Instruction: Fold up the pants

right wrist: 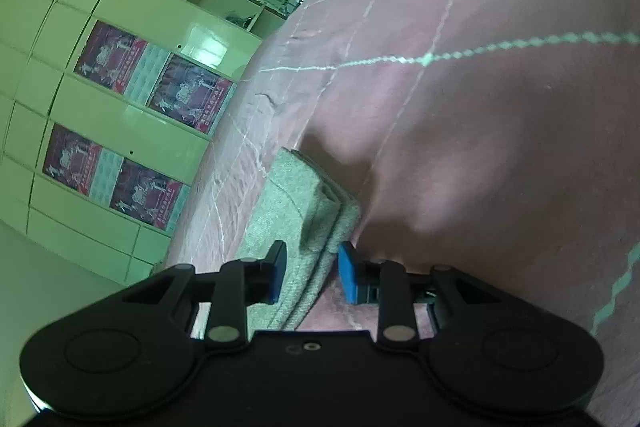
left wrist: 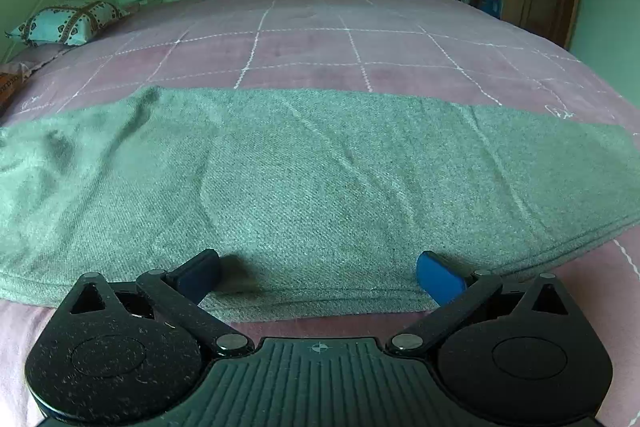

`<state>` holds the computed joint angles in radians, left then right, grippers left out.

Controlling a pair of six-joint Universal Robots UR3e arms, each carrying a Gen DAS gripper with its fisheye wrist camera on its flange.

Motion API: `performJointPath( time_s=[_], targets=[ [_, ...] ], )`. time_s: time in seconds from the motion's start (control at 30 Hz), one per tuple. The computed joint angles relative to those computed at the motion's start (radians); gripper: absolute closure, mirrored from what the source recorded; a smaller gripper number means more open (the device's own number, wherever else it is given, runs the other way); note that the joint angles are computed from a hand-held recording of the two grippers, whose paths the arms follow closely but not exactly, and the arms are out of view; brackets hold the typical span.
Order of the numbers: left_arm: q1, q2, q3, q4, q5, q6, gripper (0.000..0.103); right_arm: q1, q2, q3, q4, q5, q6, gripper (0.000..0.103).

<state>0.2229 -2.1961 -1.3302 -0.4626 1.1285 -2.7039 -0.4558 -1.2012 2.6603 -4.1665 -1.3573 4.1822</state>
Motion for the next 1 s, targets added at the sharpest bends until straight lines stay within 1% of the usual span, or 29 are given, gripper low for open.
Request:
performJointPath(
  time_s=[0.03,0.13,0.2,0.23,0.27,0.33,0.4,0.43,0.5,0.57,0.63,0.7,0.8,0.87,1.0],
  targets=[
    [0.001,0.001,-0.002,0.001,-0.002,0.0,0.0,-0.003,0.006,-0.001,-0.002,0.004,-0.001,0.084],
    [0.004,0.007,-0.004,-0.009,-0.007,0.002,0.0,0.014,-0.01,-0.04,0.081,-0.011,-0.026,0.084],
    [0.005,-0.005,0.013,-0.014,-0.009,0.003,0.0,0.048,-0.042,-0.092,0.202,-0.05,-0.066,0.085],
    [0.005,-0.002,0.005,-0.007,-0.009,0.002,0.0,0.067,-0.049,-0.115,0.245,-0.074,-0.078,0.087],
    [0.005,-0.006,0.006,-0.002,-0.008,0.002,0.0,0.078,-0.062,-0.129,0.287,-0.09,-0.089,0.092],
    [0.002,-0.017,0.014,0.006,-0.004,0.002,0.0,0.076,-0.063,-0.123,0.281,-0.079,-0.086,0.095],
    [0.001,-0.015,0.004,0.02,-0.001,0.006,0.0,0.084,-0.076,-0.125,0.299,-0.091,-0.086,0.096],
    [0.0,-0.015,0.002,0.022,0.0,0.007,0.0,0.096,-0.093,-0.136,0.333,-0.109,-0.094,0.096],
    [0.001,-0.016,0.003,0.022,-0.002,0.007,0.0,0.15,-0.153,-0.194,0.473,-0.178,-0.135,0.096],
    [0.018,-0.01,0.008,-0.002,-0.037,0.014,0.0,0.167,-0.192,-0.217,0.502,-0.188,-0.149,0.097],
    [0.058,0.005,0.026,-0.064,-0.101,0.03,0.0,0.177,-0.228,-0.247,0.534,-0.178,-0.16,0.097],
    [0.105,0.026,0.006,-0.057,-0.136,0.044,0.0,0.228,-0.267,-0.336,0.645,-0.211,-0.205,0.097],
    [0.201,0.027,0.027,-0.084,-0.184,0.071,0.0,0.335,-0.242,-0.506,0.759,-0.282,-0.263,0.097],
    [0.273,0.004,0.076,-0.116,-0.211,0.072,0.0,0.409,-0.186,-0.627,0.803,-0.323,-0.265,0.097],
    [0.405,-0.075,0.206,-0.172,-0.244,0.039,0.0,0.536,-0.056,-0.874,0.908,-0.399,-0.264,0.097]
  ],
)
